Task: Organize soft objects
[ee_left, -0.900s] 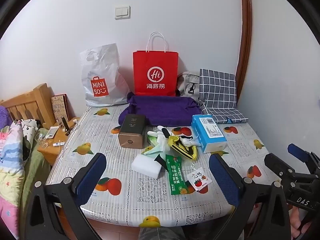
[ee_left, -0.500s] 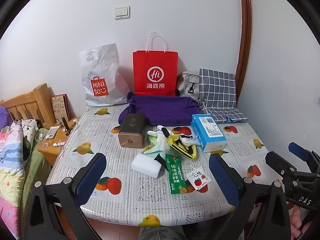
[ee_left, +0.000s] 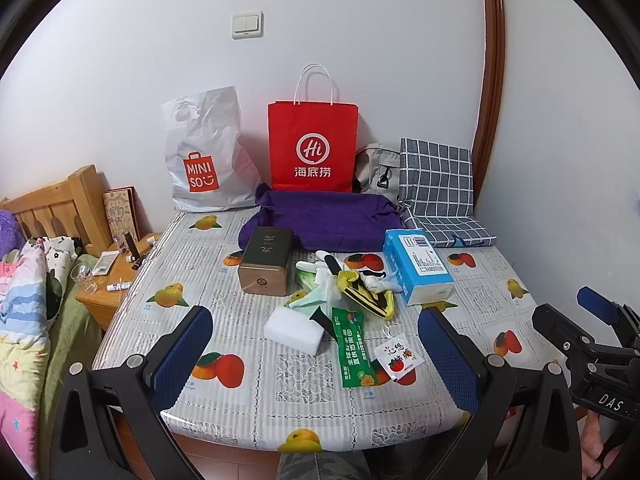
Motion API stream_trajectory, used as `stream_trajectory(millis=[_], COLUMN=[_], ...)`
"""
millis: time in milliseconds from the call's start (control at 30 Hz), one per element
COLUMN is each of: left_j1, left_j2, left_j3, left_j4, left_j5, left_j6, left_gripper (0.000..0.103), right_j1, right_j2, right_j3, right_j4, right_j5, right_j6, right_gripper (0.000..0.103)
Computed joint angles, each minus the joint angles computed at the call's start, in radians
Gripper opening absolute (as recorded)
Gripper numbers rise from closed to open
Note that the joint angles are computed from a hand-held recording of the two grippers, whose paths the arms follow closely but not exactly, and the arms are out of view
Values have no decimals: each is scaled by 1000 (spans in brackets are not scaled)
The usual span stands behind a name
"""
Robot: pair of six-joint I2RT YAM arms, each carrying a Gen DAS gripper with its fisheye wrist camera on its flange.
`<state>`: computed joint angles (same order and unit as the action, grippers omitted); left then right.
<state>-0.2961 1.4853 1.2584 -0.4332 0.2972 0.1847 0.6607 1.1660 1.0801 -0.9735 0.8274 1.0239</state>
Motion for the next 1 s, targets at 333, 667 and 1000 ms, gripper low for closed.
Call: stream_trajectory(millis=[333,667,1000], left_j1=[5,5,6], left_j2=[2,2,0], left_j3=[7,8,4], left_j4=[-9,-9,-6], left_j5=[3,2,7], left_j6=[2,2,2], left_gripper=[103,103,103], right_j1=[5,11,15], right_j2=[0,0,-3], right_j3=[-1,-2,-2], right_j4=[-1,3,2], right_j5=[3,8,9], right_j6=[7,11,15], right_gripper=[101,101,101])
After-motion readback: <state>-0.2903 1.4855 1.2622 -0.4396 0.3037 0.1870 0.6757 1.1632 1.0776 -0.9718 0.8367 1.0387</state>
